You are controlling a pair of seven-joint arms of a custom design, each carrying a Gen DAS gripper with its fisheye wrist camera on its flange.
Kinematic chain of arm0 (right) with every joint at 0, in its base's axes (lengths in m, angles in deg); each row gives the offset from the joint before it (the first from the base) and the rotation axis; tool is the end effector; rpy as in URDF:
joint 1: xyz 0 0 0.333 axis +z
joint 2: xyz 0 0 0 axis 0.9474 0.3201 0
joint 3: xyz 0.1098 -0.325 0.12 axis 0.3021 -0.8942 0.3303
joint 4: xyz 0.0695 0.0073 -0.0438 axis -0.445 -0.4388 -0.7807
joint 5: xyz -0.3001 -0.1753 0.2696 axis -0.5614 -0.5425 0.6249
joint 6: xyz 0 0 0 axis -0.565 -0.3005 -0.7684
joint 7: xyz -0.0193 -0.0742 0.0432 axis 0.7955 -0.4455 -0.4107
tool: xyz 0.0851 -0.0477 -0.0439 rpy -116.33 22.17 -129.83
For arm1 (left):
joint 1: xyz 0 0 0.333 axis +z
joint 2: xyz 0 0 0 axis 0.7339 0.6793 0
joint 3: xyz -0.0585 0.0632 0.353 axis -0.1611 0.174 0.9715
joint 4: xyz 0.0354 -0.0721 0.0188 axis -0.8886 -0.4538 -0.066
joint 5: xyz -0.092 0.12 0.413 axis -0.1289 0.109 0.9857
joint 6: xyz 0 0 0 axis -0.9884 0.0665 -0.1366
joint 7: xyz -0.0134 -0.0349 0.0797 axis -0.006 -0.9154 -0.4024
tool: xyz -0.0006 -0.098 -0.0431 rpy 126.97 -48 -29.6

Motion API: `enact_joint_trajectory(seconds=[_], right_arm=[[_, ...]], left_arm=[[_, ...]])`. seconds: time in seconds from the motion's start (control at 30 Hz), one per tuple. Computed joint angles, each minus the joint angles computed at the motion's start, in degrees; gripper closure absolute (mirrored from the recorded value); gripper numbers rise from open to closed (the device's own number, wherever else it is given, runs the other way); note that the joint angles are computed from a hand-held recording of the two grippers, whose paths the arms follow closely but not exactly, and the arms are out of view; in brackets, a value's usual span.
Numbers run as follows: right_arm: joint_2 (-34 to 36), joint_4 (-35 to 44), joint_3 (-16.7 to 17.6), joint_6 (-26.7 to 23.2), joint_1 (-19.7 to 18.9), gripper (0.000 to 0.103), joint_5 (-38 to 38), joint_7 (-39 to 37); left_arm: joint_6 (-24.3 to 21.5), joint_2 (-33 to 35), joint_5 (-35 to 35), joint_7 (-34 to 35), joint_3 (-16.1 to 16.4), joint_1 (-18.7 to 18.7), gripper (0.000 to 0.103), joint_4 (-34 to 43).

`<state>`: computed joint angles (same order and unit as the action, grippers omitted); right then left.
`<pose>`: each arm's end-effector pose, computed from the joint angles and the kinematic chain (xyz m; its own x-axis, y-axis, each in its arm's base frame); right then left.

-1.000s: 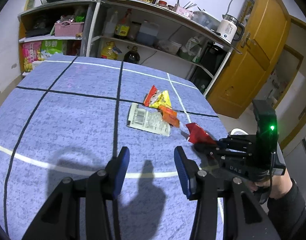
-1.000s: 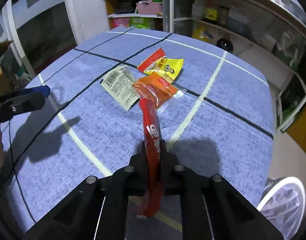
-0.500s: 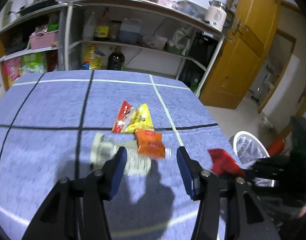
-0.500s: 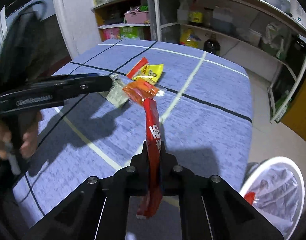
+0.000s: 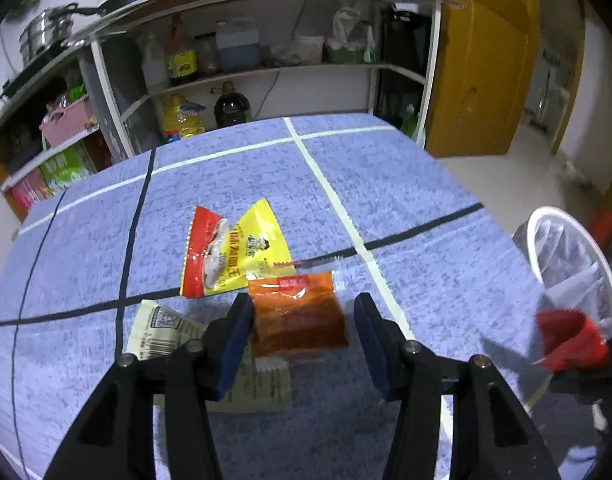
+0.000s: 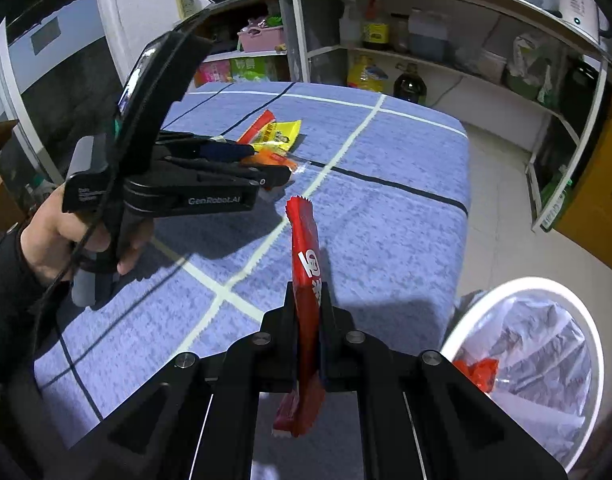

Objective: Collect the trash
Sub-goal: 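Grasp the orange packet with the left tool while the right tool holds the red packet, then carry both packets over the wastebasket and open both tools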

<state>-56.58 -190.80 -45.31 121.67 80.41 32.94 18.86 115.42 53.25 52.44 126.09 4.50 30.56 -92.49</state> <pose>0.5837 0.1660 0.3173 0.2022 -0.9732 -0.1097 -0.7930 -0.0970 -0.6014 0.6926 -0.3728 0.2873 -0.5689 -0.8214 -0.0409 -0.6095 0.4545 -0.6495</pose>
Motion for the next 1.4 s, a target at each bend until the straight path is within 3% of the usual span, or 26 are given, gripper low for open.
enact_joint_trajectory(seconds=[0.17,0.33,0.43,0.57,0.7,0.87,1.03,1.3,1.4], right_arm=[[-1.0,-1.4,-3.0,0.2,2.5,0.096,-0.2,1.5],[-1.9,-2.5,-4.8,0.7,3.8,0.096,-1.0,2.8],[-2.2,-3.0,-4.6,1.0,3.4,0.096,-1.2,3.0],[-2.6,-3.8,-3.6,1.6,2.1,0.096,-1.2,3.2],[-3.1,-4.4,-3.9,2.1,2.0,0.096,-1.5,3.8],[-3.5,-4.9,-3.9,2.6,1.8,0.096,-1.9,4.2],[-4.2,-5.7,-6.7,3.6,4.5,0.096,-2.2,5.1],[-6.5,-8.2,-22.0,5.4,20.2,0.096,3.6,2.9],[-7.8,-9.6,-31.8,6.3,31.0,0.096,11.7,-3.2]], left_arm=[[0.1,-0.8,3.4,-3.2,6.7,-6.0,0.056,-0.2],[1.2,-1.0,4.9,-5.5,7.9,-6.7,0.070,-0.3],[3.1,-1.3,5.9,-6.9,9.4,-7.6,0.094,-0.9],[3.8,-1.1,5.3,-4.2,4.3,-3.3,0.100,-1.1],[4.7,-1.2,3.4,0.0,-3.1,3.2,0.100,-2.7],[7.5,-2.8,1.4,3.0,-8.5,8.2,0.101,-5.8],[10.6,-4.2,1.0,4.2,-16.5,15.6,0.101,-9.4],[12.5,-4.3,5.0,2.6,-28.0,24.8,0.100,-14.2],[12.5,-3.6,6.8,1.8,-31.6,26.9,0.100,-15.4]])
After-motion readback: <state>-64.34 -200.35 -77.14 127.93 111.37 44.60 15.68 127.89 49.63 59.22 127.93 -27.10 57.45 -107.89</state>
